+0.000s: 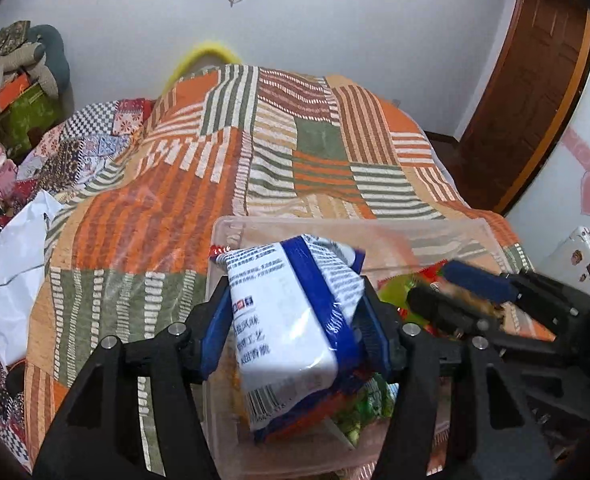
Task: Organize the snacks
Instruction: 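Lower the chip bag and jelly cup into the clear box and release both, then grasp the yellow cracker bag with the left tool while the right tool grasps the purple coconut roll pack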
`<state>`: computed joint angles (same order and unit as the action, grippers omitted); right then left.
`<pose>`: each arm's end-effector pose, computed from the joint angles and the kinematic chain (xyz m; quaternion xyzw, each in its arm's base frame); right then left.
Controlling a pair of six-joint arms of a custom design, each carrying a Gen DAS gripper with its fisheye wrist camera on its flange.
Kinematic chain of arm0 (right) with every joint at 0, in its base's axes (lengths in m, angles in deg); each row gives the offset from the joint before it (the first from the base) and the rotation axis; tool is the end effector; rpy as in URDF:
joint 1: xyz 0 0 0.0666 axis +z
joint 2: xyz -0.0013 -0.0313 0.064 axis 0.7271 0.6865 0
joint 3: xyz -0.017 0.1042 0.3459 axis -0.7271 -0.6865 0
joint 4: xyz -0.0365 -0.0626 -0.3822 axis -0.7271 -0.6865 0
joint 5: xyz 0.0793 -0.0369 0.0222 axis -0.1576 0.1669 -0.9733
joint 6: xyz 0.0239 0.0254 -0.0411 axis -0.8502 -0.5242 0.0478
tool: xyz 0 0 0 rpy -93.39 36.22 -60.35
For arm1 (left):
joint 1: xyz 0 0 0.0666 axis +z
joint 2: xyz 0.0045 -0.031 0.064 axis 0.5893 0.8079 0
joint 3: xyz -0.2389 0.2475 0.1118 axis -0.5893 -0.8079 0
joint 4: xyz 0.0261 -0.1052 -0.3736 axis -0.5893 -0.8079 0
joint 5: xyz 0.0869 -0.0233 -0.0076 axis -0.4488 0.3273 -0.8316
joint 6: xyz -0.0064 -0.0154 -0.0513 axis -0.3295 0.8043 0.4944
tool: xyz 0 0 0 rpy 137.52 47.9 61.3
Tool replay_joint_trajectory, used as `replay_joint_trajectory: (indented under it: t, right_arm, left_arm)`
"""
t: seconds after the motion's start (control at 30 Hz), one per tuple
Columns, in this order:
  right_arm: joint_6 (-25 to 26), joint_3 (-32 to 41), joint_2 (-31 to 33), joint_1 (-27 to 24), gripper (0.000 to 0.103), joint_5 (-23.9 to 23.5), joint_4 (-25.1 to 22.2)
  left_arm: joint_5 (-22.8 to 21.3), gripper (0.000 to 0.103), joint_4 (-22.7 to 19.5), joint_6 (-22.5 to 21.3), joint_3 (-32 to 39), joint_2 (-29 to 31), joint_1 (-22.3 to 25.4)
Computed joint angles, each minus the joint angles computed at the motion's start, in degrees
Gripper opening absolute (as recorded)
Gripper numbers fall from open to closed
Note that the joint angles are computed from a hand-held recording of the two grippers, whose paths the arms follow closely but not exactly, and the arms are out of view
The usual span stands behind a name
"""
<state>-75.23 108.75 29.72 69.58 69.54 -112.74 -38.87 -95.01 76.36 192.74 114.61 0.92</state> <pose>0.5239 0.2269 0.3417 -0.1433 0.9171 0.1650 0.3334 0.5894 -0.4072 0.3123 0.0239 0.9369 -0.0935 0.3359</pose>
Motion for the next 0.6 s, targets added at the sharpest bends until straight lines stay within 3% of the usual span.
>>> replay_joint_trajectory:
  t: [0.2, 0.6]
  right_arm:
    - [1.5, -2.5, -4.3, 0.0, 0.044, 0.3, 1.3]
    - [4.4, -13.0, -15.2, 0.9, 0.053, 0.5, 2.3]
  left_arm:
    - [-0.6, 0.063, 3.1, 0.3, -5.9, -4.9, -0.7]
    - [-5.0, 0.078, 6.7, -1.4, -21.9, -18.3, -3.9]
